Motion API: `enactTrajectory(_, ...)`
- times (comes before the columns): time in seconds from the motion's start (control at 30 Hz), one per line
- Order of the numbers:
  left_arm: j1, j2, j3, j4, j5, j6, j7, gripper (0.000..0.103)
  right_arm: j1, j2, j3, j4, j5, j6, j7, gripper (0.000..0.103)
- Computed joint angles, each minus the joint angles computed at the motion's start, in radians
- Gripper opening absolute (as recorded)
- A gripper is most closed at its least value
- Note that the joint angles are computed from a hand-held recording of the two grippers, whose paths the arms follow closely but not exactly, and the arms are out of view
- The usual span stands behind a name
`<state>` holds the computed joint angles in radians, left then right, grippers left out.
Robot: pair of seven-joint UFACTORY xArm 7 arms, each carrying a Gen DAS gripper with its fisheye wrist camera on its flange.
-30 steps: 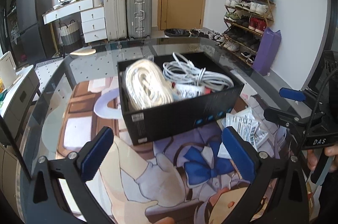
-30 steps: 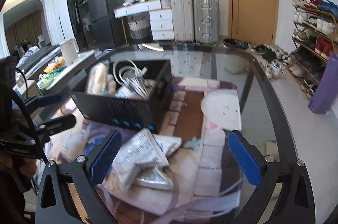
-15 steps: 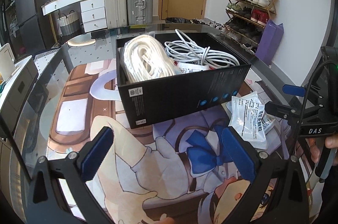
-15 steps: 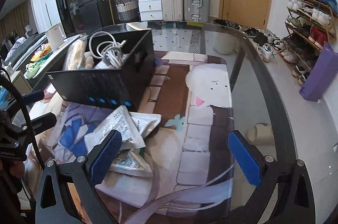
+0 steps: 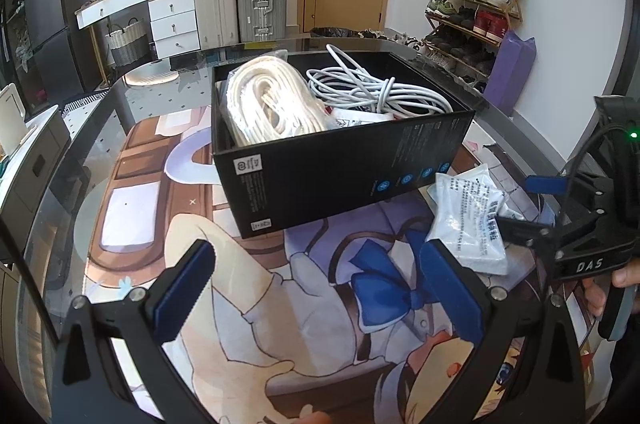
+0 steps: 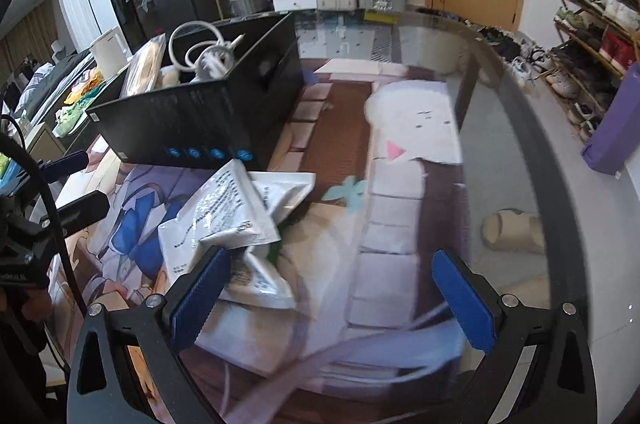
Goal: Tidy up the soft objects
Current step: 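Withdraw both tools and move them toward the white medicine sachets, then close the right tool on the white printed medicine sachet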
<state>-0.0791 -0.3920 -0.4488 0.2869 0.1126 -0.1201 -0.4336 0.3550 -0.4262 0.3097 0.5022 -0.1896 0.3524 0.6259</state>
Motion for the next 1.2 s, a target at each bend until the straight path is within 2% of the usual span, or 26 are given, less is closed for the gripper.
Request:
enactTrajectory(0.27,-0.002,0.009,0.003,0.005,0.003,0.005,-0.006,0.103,0.014,0.13,0.027,0.097,-0.05,-0.01,-0.011,0.102)
enactTrajectory(0.47,-0.011,0.014,0.02,0.002,0.004,0.005,-0.002,0.103,0.013,0.19,0.048,0.156,-0.145,0.018,0.043,0.102)
enactTrajectory(0.63,-0.028,0.025,0.046,0.002,0.003,0.003,0.01,0.103,0.019,0.184,0.03,0.153,-0.178,0.033,0.087,0.102)
enactTrajectory(0.9,-0.032,0.036,0.048,0.004,-0.003,0.002,0.02,0.103,0.008,0.13,-0.003,0.106,-0.154,0.046,0.075,0.102)
enactTrajectory(1.2,-0.015,0.04,0.019,0.003,-0.006,0.005,0.013,0.103,-0.002,0.129,-0.014,0.088,-0.13,0.006,0.002,0.102)
